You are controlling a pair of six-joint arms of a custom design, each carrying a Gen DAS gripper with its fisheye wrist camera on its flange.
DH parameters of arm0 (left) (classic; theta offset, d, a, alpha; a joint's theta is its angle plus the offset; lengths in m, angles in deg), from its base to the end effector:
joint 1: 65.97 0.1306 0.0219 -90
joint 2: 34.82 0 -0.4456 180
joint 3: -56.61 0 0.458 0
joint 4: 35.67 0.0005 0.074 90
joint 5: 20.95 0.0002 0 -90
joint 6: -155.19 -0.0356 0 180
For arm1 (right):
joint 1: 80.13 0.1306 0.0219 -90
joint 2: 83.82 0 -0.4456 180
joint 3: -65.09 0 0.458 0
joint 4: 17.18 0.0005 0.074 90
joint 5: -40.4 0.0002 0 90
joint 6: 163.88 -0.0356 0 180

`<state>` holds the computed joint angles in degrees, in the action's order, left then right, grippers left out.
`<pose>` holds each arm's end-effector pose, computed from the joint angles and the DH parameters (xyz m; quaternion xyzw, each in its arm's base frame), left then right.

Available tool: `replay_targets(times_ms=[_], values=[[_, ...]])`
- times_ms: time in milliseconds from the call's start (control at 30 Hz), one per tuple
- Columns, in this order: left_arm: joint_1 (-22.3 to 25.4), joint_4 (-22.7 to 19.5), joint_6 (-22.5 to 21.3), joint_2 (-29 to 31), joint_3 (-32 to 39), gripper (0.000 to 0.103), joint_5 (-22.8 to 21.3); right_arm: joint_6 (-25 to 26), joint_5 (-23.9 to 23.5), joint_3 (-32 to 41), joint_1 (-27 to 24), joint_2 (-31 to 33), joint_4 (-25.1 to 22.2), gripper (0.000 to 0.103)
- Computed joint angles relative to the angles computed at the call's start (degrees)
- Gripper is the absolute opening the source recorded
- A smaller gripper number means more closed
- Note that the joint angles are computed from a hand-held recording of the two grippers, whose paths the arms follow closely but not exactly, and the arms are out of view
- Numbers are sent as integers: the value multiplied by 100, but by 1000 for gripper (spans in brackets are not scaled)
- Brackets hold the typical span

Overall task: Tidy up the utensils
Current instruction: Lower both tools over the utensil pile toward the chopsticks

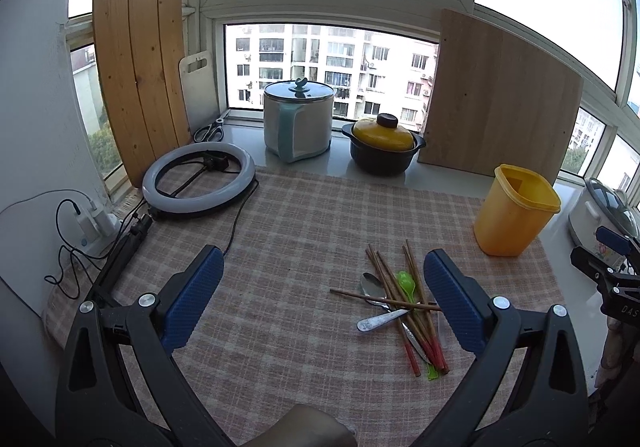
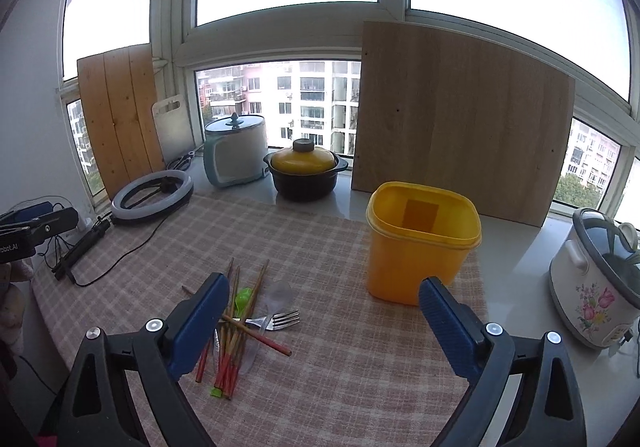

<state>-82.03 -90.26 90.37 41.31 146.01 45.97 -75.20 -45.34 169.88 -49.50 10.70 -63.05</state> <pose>0.4274 -0.1090 0.5977 -0.1532 0.8833 0.0284 0.4421 0.5150 0.3013 0.5926 -0.2084 0.8642 0.0939 0.4482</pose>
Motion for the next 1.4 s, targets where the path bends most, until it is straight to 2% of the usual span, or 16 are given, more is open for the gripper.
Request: replay_targets(times_ms=[167,300,400,500,667,867,1167,1400], values=[[206,9,47,-36,-167,102,316,599,-676,611,3,571,-753,83],[301,-34,85,-14,-237,89,602,1033,-1178,1132,50,1089,-1494,74],[373,-49,127,0,-302,81,799,1330,-1462,1563,114,1504,-2030,64],[421,-72,156,13,-362,77,989,1596,-1616,1994,168,1887,-2498,57],[480,-102,237,15,-457,74,1149,2132,-1594,2715,319,2499,-3240,44],[520,-164,334,16,-533,72,1267,2672,-1439,3467,495,3126,-3973,35],[617,-171,467,-44,-641,72,1318,3023,-1311,4305,597,3752,-4685,27],[656,-155,514,-58,-674,72,1315,3081,-1243,4631,620,3995,-4983,22]])
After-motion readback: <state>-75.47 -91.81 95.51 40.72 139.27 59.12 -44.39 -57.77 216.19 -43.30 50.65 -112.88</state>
